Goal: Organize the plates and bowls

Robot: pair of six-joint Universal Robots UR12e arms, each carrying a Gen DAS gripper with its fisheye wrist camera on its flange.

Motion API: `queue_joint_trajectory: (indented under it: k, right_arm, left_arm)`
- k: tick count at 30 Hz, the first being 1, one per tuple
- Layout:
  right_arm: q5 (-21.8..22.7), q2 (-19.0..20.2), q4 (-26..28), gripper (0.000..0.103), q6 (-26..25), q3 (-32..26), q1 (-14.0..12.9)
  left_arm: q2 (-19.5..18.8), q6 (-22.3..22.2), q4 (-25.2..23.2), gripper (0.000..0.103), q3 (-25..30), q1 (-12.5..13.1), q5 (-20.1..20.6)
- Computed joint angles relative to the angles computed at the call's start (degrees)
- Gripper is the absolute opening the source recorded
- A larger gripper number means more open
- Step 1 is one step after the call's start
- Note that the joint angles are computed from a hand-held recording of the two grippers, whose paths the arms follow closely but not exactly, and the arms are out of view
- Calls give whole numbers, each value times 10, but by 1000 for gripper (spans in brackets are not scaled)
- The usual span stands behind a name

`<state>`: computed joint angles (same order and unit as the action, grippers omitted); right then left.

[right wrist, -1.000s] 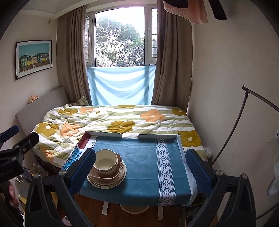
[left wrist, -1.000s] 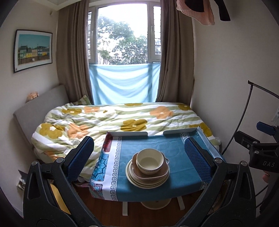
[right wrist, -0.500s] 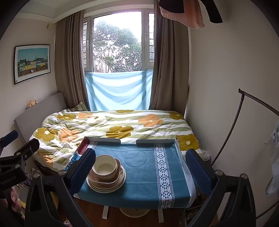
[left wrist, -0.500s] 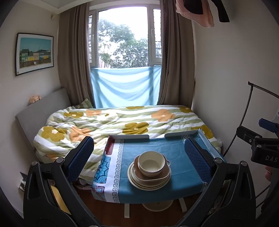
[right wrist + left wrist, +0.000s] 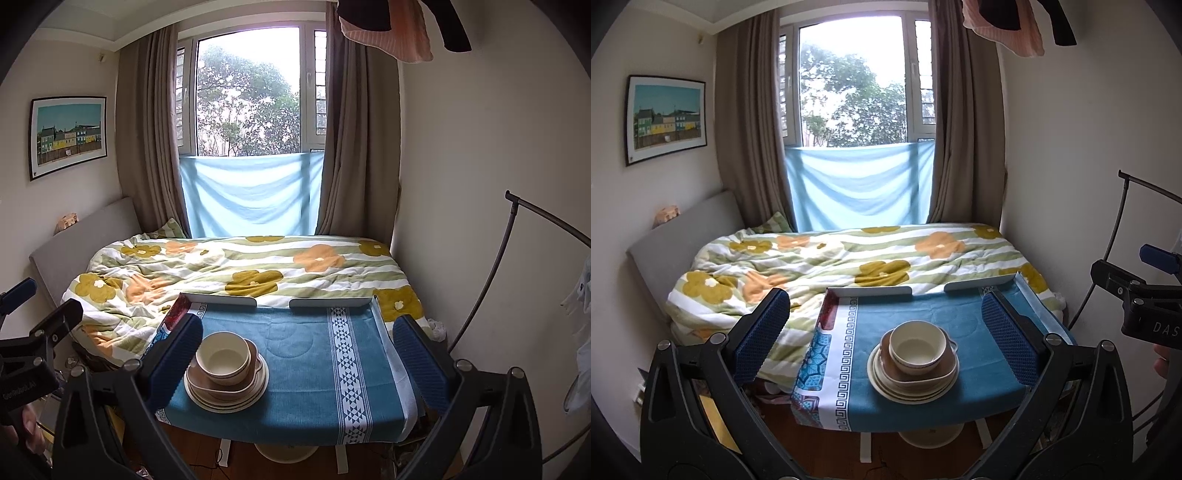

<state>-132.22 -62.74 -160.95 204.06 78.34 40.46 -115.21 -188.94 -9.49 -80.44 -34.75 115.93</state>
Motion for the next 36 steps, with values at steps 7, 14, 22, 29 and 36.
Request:
queue_joint_trajectory:
  k: [7,14,22,29,36]
  right_arm:
    - [1,0,-1,102,-1,0,-1]
    - [2,0,0,102,-3,0,-1]
    - [3,0,-4,102,-7,2,-1]
    - [4,0,-8,102,-7,2,-3]
    - [5,1,-8,102,-10,1,-3]
  left_arm:
    - [1,-2,1,103,-2,1,-1]
    - [2,-1,-2,103,-4,2,-3]
    - [2,-1,-3,103,-5,3,-4]
    - [-3,5,15,103,-4,-1,18]
    - [-6,8,36,103,-5,-3,44]
